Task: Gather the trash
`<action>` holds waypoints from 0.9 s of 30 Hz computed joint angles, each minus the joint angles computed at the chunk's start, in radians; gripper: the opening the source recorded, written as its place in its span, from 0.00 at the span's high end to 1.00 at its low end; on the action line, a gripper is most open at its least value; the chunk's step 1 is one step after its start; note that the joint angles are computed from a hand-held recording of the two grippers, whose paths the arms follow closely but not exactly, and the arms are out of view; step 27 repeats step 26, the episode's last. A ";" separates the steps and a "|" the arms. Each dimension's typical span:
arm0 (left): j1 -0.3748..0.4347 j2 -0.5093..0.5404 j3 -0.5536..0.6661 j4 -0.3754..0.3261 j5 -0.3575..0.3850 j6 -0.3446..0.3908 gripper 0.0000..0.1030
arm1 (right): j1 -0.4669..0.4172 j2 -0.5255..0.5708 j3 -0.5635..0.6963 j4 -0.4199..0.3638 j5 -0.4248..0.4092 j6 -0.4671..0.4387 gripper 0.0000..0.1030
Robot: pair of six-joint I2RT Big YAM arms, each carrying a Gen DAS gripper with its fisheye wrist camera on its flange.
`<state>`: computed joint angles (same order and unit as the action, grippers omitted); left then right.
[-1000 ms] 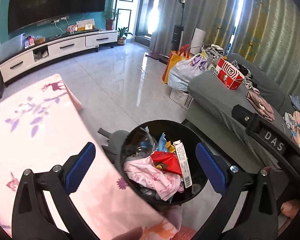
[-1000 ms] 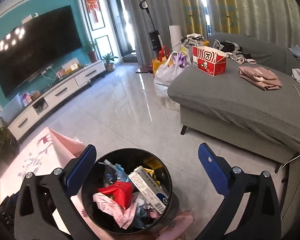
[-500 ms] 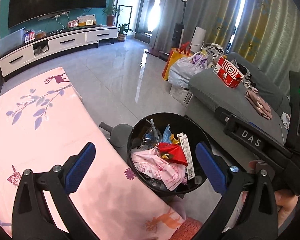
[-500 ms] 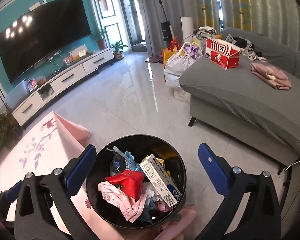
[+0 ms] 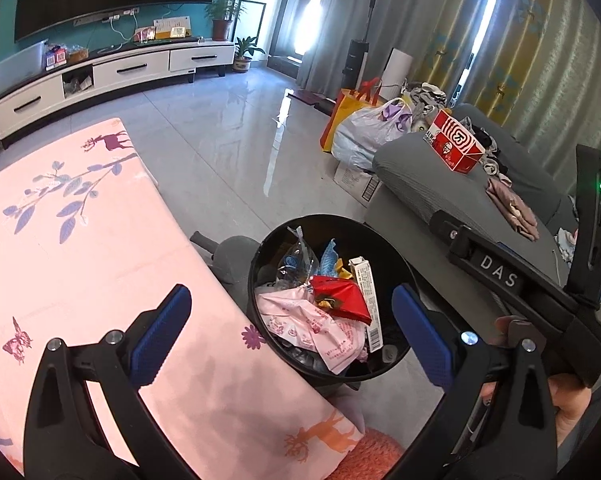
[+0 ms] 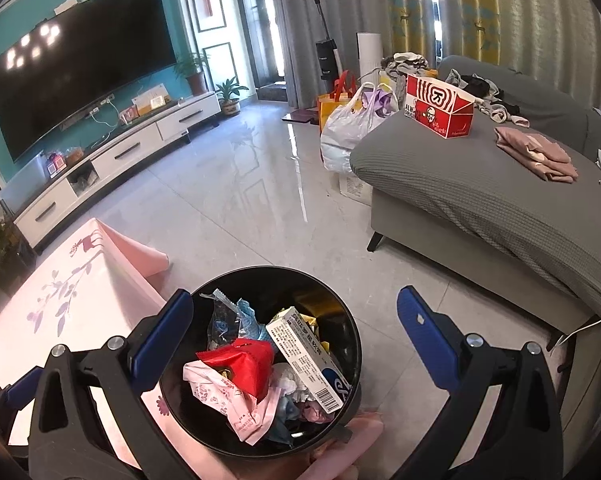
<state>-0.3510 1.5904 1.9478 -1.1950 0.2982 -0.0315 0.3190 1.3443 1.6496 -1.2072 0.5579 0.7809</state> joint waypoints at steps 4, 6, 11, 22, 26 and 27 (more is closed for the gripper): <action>0.003 -0.002 -0.005 -0.001 -0.004 0.000 0.03 | -0.005 0.011 0.011 -0.026 0.006 -0.002 0.03; 0.005 -0.001 -0.006 -0.006 -0.003 0.001 0.03 | -0.008 0.010 0.010 -0.027 0.005 -0.002 0.03; 0.007 0.003 -0.005 -0.017 -0.013 0.005 0.03 | -0.012 0.010 0.011 -0.031 0.004 -0.003 0.03; -0.004 -0.003 -0.009 -0.021 -0.051 0.018 0.03 | -0.021 0.001 -0.006 -0.028 0.002 -0.011 0.03; -0.002 -0.008 -0.017 -0.010 -0.050 0.007 0.03 | -0.023 -0.002 -0.009 -0.027 -0.001 -0.016 0.03; -0.002 -0.008 -0.017 -0.010 -0.050 0.007 0.03 | -0.023 -0.002 -0.009 -0.027 -0.001 -0.016 0.03</action>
